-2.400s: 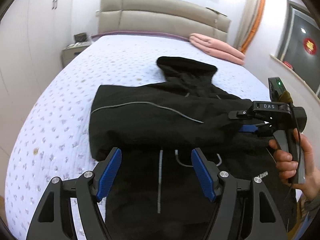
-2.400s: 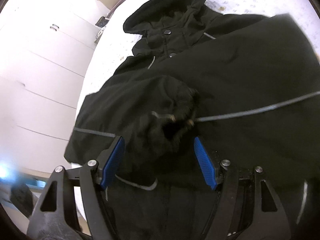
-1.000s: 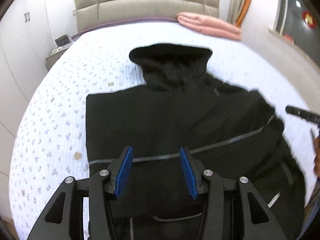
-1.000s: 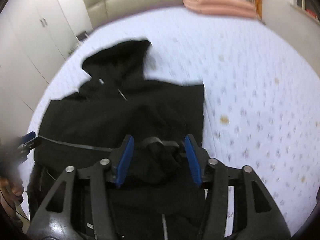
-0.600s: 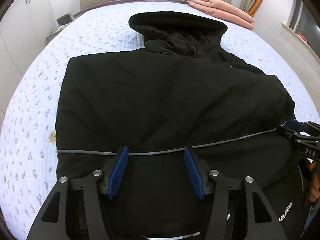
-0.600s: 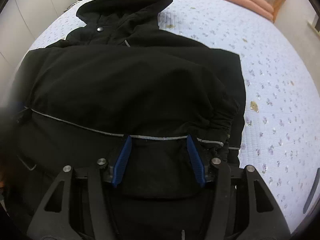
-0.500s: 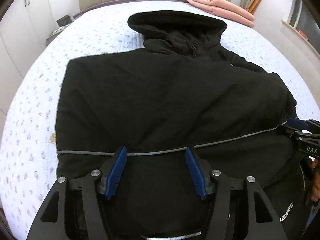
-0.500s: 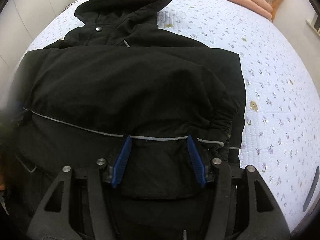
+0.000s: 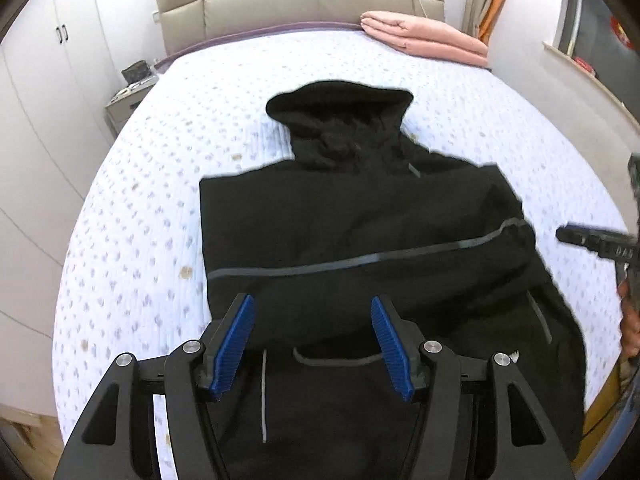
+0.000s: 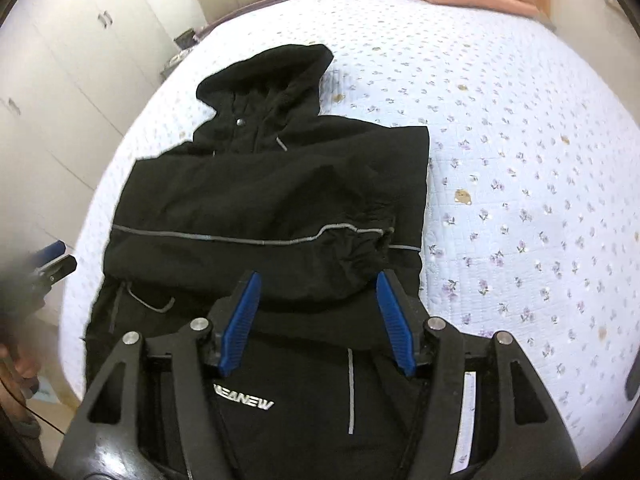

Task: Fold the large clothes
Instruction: 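Move both open tools toward the jacket hood, then grasp the hood with both tools and lift it off the sheet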

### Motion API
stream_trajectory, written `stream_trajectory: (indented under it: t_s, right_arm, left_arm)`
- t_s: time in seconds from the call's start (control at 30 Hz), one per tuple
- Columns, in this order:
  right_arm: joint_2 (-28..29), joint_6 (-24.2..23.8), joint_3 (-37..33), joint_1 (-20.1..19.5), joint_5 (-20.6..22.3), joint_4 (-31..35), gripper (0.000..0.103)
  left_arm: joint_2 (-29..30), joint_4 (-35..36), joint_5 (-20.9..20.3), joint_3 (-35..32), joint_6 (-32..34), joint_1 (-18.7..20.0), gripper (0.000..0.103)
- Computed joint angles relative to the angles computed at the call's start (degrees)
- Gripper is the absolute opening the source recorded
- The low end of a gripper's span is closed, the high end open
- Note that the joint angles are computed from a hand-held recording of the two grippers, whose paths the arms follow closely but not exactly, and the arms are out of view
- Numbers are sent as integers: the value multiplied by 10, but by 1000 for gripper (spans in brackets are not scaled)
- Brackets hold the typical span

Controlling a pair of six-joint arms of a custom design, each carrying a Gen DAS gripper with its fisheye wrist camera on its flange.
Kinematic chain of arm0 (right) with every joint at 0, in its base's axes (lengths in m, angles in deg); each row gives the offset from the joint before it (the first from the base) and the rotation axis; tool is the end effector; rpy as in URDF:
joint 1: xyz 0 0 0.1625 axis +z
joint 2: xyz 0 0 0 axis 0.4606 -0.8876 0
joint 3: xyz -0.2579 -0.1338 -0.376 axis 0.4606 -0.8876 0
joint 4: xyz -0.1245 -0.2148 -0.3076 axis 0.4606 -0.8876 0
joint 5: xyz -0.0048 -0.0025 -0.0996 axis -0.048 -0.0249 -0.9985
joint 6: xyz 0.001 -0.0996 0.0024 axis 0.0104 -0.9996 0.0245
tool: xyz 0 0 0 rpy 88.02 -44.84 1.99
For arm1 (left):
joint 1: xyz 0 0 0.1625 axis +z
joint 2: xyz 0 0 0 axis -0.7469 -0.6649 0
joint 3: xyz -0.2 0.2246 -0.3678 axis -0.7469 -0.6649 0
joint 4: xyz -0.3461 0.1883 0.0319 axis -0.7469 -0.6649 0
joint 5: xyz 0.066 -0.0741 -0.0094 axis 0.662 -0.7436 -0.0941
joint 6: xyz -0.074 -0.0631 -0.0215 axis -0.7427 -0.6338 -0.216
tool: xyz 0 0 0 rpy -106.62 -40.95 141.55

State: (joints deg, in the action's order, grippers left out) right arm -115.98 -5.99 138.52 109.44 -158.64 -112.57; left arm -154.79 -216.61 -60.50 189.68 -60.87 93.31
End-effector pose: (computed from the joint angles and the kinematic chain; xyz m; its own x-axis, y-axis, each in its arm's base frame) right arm 0.3303 -0.2178 0.1553 -0.8850 0.0654 0.4609 -0.1882 0.8553 -0.4827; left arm -0.0814 -0.3641 0.3764 -0.6704 0.3711 -0.6426 0.6196 0.7564 -0.2096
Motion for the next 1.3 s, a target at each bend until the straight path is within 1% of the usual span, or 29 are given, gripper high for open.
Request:
stream_trajectory:
  t_s: [0.07, 0.1, 0.13, 0.17, 0.2, 0.23, 0.3, 0.37, 0.47, 0.57, 0.67, 0.77, 0.83, 0.87, 0.9, 0.97, 1.0, 1.07, 1.13, 1.2, 1.23, 1.3]
  right_arm:
    - [20, -43, -5, -36, 10, -53, 61]
    - [38, -82, -7, -60, 10, -105, 61]
    - [50, -110, -11, -74, 10, -138, 61]
    - [68, -146, -15, -92, 14, -184, 61]
    - [86, -181, -20, -112, 22, -230, 62]
    - [99, -203, -27, -132, 33, -257, 62]
    - [111, -223, -36, -169, 73, -288, 61]
    - [109, -228, -46, -187, 97, -281, 61]
    - [96, -232, -68, -194, 101, -244, 62]
    - [75, -236, -105, -198, 92, -178, 62]
    - [68, -236, -151, -203, 75, -127, 63]
    - [76, -242, -209, -209, 61, -80, 66]
    - [85, -247, -243, -217, 56, -51, 73]
    - [91, -251, -264, -221, 55, -36, 73]
    - [99, -257, -284, -225, 51, -23, 73]
    - [112, -268, -316, -232, 40, -8, 73]
    - [123, -277, -339, -238, 38, 3, 73]
    - [137, -280, -372, -251, 42, 34, 73]
    - [158, -279, -409, -271, 58, 67, 73]
    - [178, -282, -432, -286, 74, 83, 73]
    - [187, -287, -443, -292, 85, 92, 73]
    - [200, -298, -456, -304, 117, 113, 73]
  left_arm:
    - [48, -76, -24, -16, 37, 31, 64]
    - [83, -129, -34, -25, 62, 51, 65]
    - [118, -186, -36, -30, 84, 67, 66]
    - [147, -237, -43, -36, 103, 83, 66]
    - [183, -294, -59, -47, 124, 105, 66]
    - [210, -331, -73, -57, 136, 124, 65]
    - [252, -372, -90, -76, 152, 151, 65]
    - [277, -378, -92, -92, 162, 164, 66]
    - [304, -354, -77, -127, 167, 168, 66]
    - [327, -316, -69, -183, 155, 171, 66]
    - [355, -254, -88, -262, 122, 183, 66]
    - [395, -198, -91, -344, 102, 191, 66]
    - [422, -166, -88, -397, 93, 196, 66]
    - [442, -144, -90, -435, 84, 202, 66]
    - [453, -133, -91, -456, 81, 206, 66]
    - [489, -105, -96, -519, 71, 218, 67]
    - [503, -108, -102, -539, 71, 223, 69]
    - [544, -67, -114, -605, 63, 238, 70]
    - [584, -22, -122, -665, 63, 250, 70]
    - [628, 23, -133, -726, 68, 265, 70]
    - [642, 40, -144, -746, 72, 272, 70]
    - [656, 61, -176, -764, 78, 284, 70]
